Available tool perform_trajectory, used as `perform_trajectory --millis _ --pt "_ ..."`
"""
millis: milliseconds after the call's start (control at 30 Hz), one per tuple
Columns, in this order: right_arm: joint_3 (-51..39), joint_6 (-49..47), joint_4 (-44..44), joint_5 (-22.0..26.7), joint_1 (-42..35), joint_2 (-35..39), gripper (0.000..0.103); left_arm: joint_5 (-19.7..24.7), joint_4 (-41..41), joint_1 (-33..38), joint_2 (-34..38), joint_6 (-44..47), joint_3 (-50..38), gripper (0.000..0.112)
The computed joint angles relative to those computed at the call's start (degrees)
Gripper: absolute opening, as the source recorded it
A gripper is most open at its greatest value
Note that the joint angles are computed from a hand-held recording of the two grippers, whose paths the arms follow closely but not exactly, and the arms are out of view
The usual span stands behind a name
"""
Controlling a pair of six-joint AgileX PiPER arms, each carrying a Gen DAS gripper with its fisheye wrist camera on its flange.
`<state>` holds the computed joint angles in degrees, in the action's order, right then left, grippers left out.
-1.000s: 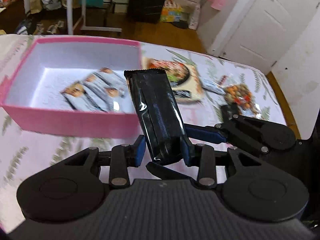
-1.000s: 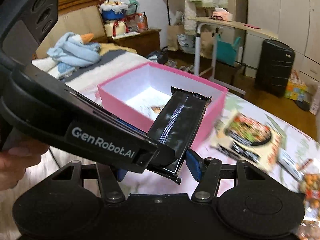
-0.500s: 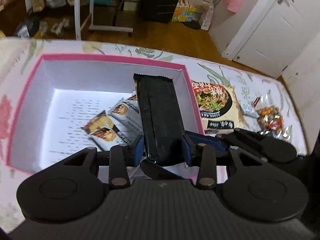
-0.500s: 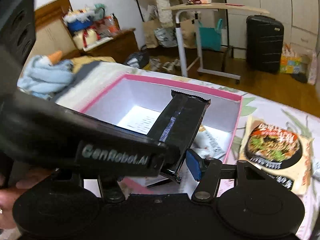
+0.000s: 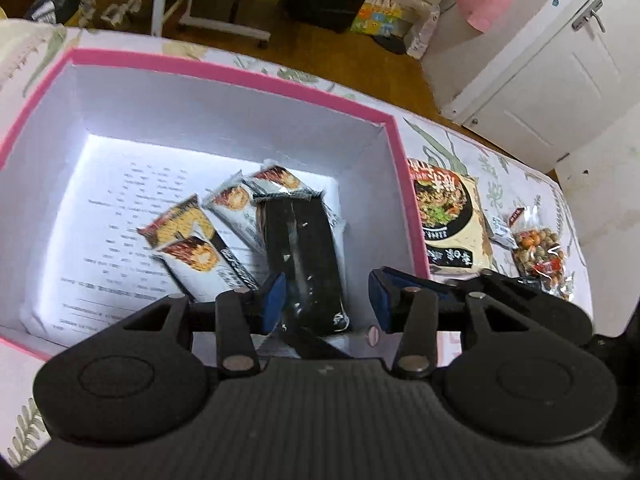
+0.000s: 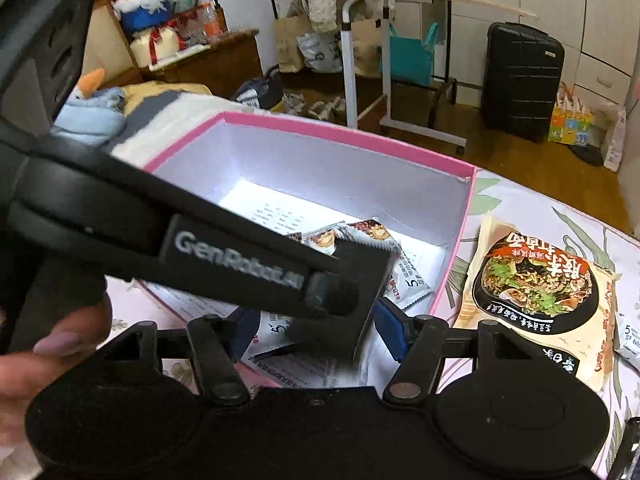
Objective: Organize snacks
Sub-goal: 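Carry both black bars over the pink box and open both grippers, then grasp another black-wrapped bar with the left gripper while the right grasps one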
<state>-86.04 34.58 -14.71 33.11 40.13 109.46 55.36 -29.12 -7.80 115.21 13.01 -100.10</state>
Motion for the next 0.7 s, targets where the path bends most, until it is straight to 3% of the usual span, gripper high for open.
perform_trajectory --millis 200,300,533,700 --pt "12.5 0.5 1.2 -5.2 -0.6 -12.8 0.071 -4.9 -3.1 1.2 -8.6 5.1 9.0 0.045" --pt "16.4 7.4 -6.4 -3.0 1.1 -18.9 0.071 -5.8 -2.5 -0.2 -12.6 6.4 12.1 0.044" --pt "25.5 12.3 -10.4 3.4 0.7 -33.1 0.071 -4.3 -5.1 -5.2 -19.2 8.5 14.5 0.044" --pt "34.4 14.4 -12.0 5.5 -2.3 -41.3 0.071 -5.0 -6.4 -12.1 -19.1 7.6 14.1 0.044"
